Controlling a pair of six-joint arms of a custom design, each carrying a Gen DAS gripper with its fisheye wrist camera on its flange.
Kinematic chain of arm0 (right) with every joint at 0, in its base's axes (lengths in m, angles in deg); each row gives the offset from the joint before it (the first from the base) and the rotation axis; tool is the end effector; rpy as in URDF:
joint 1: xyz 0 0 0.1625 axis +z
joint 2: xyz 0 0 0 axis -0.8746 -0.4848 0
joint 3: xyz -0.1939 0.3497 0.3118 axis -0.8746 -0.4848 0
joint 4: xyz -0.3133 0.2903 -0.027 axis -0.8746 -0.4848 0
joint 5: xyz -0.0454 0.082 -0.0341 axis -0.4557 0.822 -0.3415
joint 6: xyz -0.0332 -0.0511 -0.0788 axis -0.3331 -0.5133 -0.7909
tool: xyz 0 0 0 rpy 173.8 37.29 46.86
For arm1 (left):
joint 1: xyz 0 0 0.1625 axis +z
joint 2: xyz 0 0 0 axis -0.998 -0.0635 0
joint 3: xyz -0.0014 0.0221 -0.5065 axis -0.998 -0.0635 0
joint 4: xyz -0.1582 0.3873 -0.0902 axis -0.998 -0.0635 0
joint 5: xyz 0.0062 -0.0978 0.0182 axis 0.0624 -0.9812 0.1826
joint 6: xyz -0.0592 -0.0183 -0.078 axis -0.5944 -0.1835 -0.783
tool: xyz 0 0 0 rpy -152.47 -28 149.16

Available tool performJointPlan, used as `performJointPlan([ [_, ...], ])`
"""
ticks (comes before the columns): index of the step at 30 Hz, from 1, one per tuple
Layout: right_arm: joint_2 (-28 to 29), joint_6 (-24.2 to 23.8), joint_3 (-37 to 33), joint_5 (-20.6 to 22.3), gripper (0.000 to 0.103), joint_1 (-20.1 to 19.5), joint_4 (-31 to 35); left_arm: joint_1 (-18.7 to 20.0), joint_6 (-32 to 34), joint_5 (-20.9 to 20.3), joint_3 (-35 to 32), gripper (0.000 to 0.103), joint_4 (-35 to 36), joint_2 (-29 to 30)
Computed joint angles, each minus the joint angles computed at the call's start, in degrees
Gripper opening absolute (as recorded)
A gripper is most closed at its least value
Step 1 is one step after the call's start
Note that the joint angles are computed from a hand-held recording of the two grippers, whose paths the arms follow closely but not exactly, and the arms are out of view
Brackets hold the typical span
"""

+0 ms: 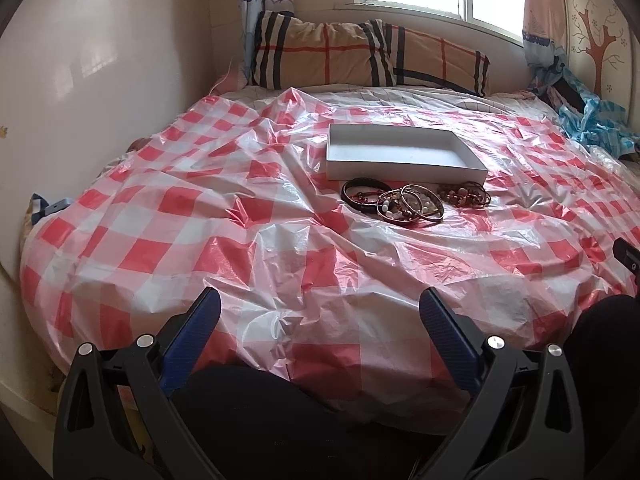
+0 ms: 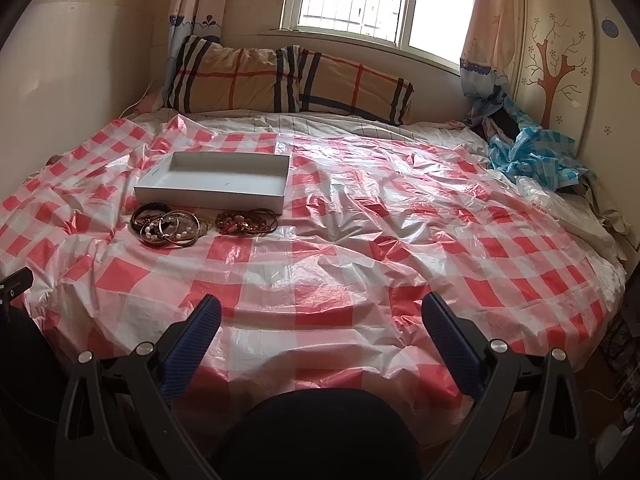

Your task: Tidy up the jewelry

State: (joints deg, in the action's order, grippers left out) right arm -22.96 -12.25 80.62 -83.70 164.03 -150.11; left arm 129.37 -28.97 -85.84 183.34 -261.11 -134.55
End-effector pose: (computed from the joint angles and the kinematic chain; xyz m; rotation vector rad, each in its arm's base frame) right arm 0.1741 -0.5044 0.3246 0.2087 -1.8912 1.0989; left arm -0.3285 -0.6030 0.1624 0.5830 2.1737 -0.9196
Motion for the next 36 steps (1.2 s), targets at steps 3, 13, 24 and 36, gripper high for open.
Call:
performJointPlan([
  [3, -0.1, 2.0, -0.5, 1.8, 0.096, -0.5, 0.7, 0.0, 0.8, -0.3, 0.7, 0.096, -1.4, 0.0],
  [13, -0.4, 0.7, -0.3, 1.7, 0.096, -0.5, 0.5, 0.5, -0.3, -1.7, 1.3, 0.096, -1.2, -0.5],
  [24, -2.2, 4.8, 0.9, 4.2, 0.096, -1.2, 2.8, 0.0, 0.0, -1.0, 1.7, 0.096, -1.6, 0.2],
  [36, -1.8, 3.0, 0.9, 4.6, 0.096, -1.4, 0.6, -0.2, -0.3, -0.9, 1.7, 0.096, -1.3, 0.3],
])
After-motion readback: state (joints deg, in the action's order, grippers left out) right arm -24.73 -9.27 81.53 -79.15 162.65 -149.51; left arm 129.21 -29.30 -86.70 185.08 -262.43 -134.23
